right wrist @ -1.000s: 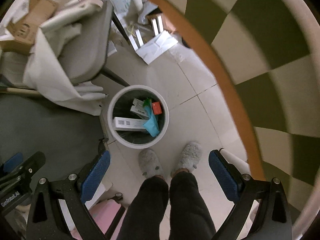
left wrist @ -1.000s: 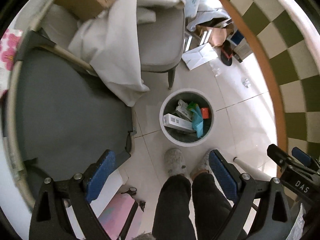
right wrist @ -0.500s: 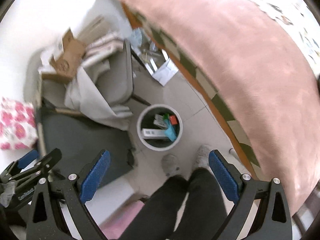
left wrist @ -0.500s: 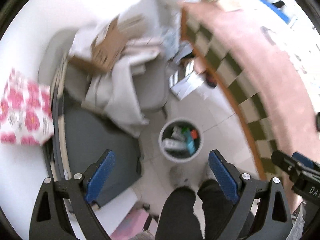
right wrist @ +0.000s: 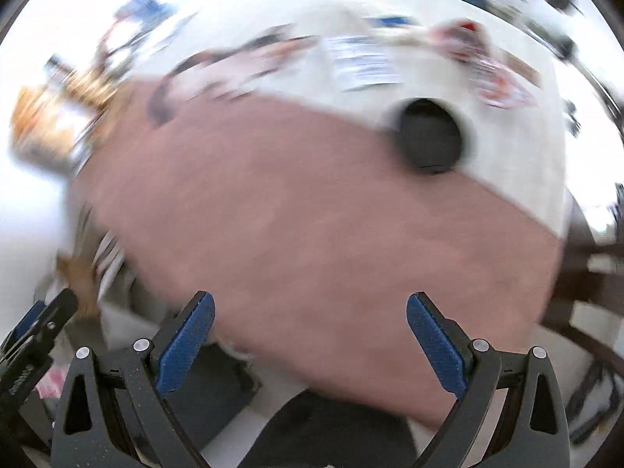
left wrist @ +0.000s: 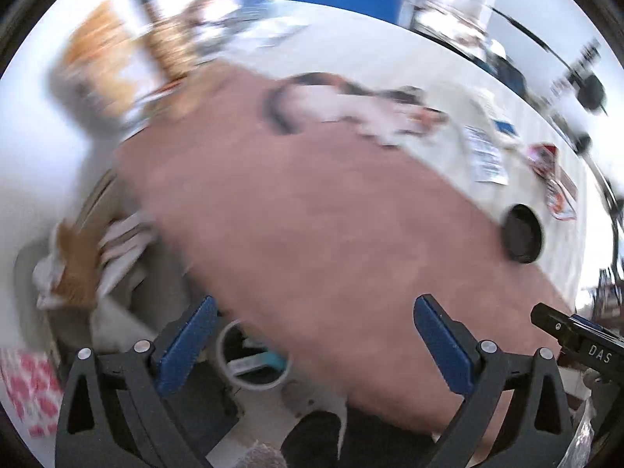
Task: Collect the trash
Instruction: 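Move both tools back over the table, then grasp the red-white snack pouch with the right tool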
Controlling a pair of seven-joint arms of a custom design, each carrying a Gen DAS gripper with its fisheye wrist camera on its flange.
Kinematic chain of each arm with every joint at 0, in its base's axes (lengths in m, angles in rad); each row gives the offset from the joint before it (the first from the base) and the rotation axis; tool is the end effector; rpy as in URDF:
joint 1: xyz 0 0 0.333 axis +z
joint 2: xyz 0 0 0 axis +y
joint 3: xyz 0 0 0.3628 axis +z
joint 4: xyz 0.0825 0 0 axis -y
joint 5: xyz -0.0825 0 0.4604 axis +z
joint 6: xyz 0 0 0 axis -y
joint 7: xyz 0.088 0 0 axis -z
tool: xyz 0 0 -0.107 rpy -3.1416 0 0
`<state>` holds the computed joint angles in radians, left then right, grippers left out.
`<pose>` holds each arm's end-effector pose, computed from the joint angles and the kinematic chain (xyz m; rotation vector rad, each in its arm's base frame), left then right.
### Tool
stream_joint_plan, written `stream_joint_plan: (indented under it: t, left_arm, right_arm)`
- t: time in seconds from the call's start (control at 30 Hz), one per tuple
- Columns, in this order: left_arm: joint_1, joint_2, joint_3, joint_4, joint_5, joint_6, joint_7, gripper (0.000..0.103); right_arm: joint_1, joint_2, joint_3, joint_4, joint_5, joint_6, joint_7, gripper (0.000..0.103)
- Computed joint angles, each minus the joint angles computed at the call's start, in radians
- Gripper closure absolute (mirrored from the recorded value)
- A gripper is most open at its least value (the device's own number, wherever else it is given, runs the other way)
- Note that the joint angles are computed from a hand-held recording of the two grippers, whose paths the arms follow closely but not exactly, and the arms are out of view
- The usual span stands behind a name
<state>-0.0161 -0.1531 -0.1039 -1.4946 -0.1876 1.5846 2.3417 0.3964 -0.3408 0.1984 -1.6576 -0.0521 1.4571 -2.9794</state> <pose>0.5597 -0.0942 0.8074 -0.9628 2.8160 -0.3905 0.3922 0.2887 0.8009 -0.6146 2.9082 -0.0896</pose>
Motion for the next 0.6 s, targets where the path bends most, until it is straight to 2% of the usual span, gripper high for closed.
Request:
stream_joint_plan:
  t: [0.1,0.27,0.37,0.5,0.6]
  left_arm:
    - [-0.055,-0.044,-0.057,-0.086,0.007,-0.004,-0.013,0.0]
    - [-0.165,-0.082,-0.137,-0.185,-0.005,-0.103,-0.068,0.0]
    - [-0.216,-0.083,-0.17,-0.222,0.007,-0.126,-0.114,0.0]
    - [-0.266,-0.077,-0.2,-0.262,0.048,-0.112,-0.171,0.0]
    - [-0.296,-0.082,-0.221,-0.303,0.109,-0.065,-0.206,0.0]
  right_arm:
    - [-0.026,-0.18,-0.046,-0.176,0.037,-0.047,0.023,0.003]
    - [-0.085,-0.404,-0.08,-0.371,0.07,-0.132,0.06,0.003]
    - [-0.126,-0.52,-0.094,-0.465,0.085,-0.16,0.096,0.003]
    - [-0.165,-0.625,-0.106,-0.547,0.102,-0.174,0.128,0.003]
    - [-0.177,-0.665,-0.116,-0.58,0.105,-0.182,0.118,0.003]
